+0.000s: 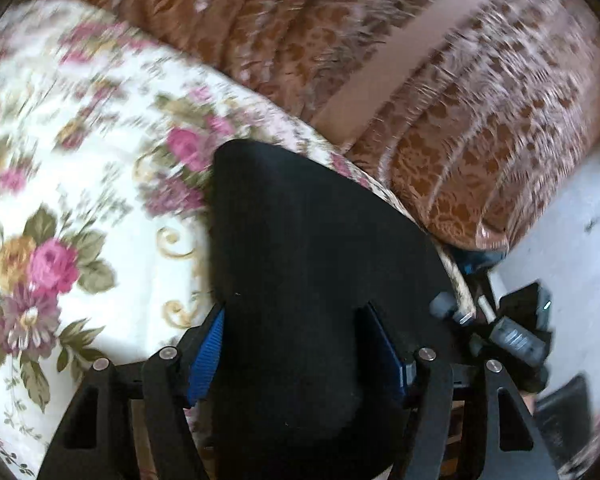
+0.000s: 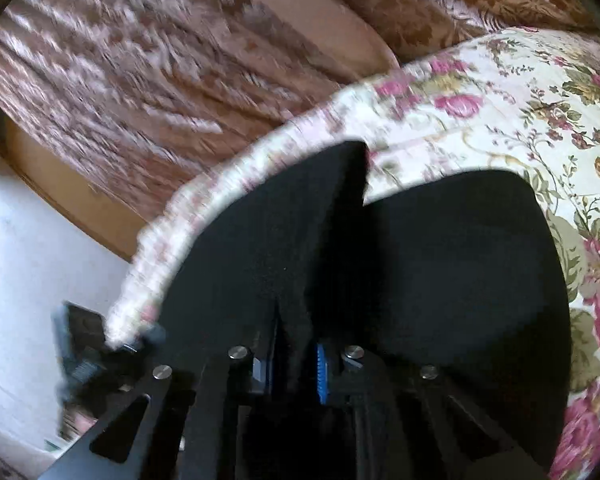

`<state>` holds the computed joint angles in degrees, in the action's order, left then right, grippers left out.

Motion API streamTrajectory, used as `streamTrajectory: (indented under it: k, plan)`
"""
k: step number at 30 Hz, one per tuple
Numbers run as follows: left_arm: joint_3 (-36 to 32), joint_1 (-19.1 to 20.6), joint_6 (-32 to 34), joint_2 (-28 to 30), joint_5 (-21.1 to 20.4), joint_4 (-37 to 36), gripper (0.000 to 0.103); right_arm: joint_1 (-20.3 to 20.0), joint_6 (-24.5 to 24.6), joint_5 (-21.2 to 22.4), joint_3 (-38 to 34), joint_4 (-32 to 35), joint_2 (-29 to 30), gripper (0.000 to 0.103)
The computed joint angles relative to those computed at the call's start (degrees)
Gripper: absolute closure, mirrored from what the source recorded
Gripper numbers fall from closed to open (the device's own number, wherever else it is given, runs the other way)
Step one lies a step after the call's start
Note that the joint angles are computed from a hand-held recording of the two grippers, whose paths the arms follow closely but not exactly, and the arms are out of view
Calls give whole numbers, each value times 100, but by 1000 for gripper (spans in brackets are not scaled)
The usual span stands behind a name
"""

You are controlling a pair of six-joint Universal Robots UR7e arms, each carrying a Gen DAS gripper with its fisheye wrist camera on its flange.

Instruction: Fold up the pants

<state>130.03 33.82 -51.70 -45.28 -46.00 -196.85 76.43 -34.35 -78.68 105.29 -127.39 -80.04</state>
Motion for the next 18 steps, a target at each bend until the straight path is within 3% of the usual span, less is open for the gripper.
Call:
streamTrajectory:
  k: [2, 6, 8, 12, 15, 18]
  plan:
    - [-168, -41, 143, 14, -32, 241, 34, -189, 115, 694, -99, 217, -136, 90]
    - [-599, -78, 744, 162, -311, 362, 33, -294, 127, 996, -292, 42, -406, 90]
    - [-801, -86, 996, 242, -397, 564, 33, -316, 42, 805, -385, -5, -454, 90]
    - [-1209, -175, 1086, 424, -51, 1744, 33, -406, 97, 124, -362, -169, -360, 90]
    - [-1220, -218, 1111, 511, 103, 1921, 31, -535, 303, -272, -208, -418, -208, 87]
    - [-1139, -262, 1123, 451, 101, 1953, 31, -769, 573, 40, -104, -516, -170, 84]
